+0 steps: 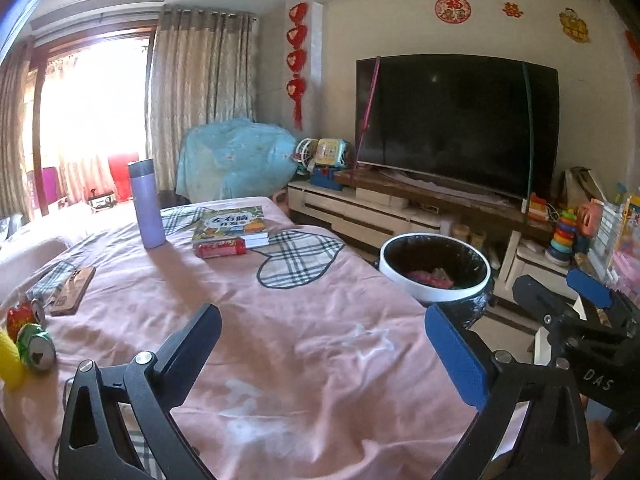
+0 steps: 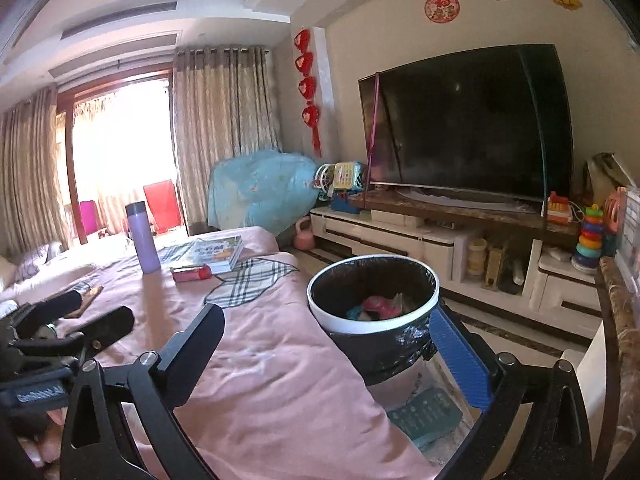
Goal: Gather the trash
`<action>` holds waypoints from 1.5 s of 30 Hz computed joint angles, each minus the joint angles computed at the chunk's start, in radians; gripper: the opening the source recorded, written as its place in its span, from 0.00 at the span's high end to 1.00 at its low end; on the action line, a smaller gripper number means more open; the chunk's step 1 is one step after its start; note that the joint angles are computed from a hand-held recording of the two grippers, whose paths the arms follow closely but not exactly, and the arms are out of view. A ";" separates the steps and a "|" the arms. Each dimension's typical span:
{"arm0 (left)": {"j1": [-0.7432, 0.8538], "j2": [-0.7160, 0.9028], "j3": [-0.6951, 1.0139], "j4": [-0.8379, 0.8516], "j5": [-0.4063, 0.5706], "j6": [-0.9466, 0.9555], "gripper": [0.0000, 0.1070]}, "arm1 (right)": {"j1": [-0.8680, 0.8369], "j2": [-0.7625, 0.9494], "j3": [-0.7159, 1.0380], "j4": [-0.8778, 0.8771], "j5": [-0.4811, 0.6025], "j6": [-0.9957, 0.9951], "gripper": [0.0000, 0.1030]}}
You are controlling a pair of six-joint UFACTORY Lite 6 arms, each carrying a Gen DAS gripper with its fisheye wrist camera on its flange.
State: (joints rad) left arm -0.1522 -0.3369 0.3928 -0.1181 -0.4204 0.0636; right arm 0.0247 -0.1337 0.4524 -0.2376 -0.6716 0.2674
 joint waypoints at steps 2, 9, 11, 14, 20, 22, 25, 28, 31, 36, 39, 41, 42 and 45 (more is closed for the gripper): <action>-0.025 0.033 0.009 -0.095 -0.028 0.084 0.04 | 0.007 0.027 0.005 0.019 -0.023 -0.015 0.00; -0.021 0.104 0.039 -0.127 -0.073 0.111 0.04 | 0.017 0.059 0.003 0.094 -0.057 -0.062 0.00; -0.016 0.118 0.045 -0.127 -0.082 0.111 0.04 | 0.022 0.073 0.008 0.120 -0.063 -0.078 0.00; -0.014 0.133 0.053 -0.121 -0.086 0.106 0.04 | 0.018 0.091 0.015 0.131 -0.065 -0.083 0.00; 0.003 0.143 0.054 -0.072 -0.090 0.068 0.04 | 0.014 0.082 0.005 0.124 -0.069 -0.079 0.00; 0.007 0.147 0.056 -0.060 -0.094 0.060 0.04 | 0.009 0.082 0.007 0.111 -0.067 -0.069 0.00; 0.014 0.151 0.052 -0.045 -0.103 0.049 0.04 | 0.006 0.080 0.006 0.103 -0.066 -0.064 0.00; 0.016 0.153 0.053 -0.037 -0.102 0.042 0.04 | 0.000 0.078 0.007 0.088 -0.067 -0.055 0.00; 0.024 0.157 0.054 -0.019 -0.102 0.025 0.04 | -0.002 0.074 0.007 0.081 -0.066 -0.050 0.00; 0.018 0.157 0.045 -0.034 -0.120 0.034 0.04 | -0.008 0.068 0.007 0.062 -0.067 -0.029 0.00; 0.015 0.160 0.041 -0.036 -0.130 0.036 0.04 | -0.004 0.062 0.005 0.062 -0.065 -0.026 0.00; 0.010 0.158 0.037 -0.046 -0.136 0.046 0.04 | -0.005 0.059 0.004 0.056 -0.063 -0.021 0.00; 0.008 0.155 0.032 -0.051 -0.140 0.050 0.04 | -0.004 0.058 0.002 0.058 -0.065 -0.022 0.00; 0.009 0.151 0.026 -0.044 -0.145 0.046 0.04 | -0.001 0.053 -0.001 0.058 -0.063 -0.022 0.00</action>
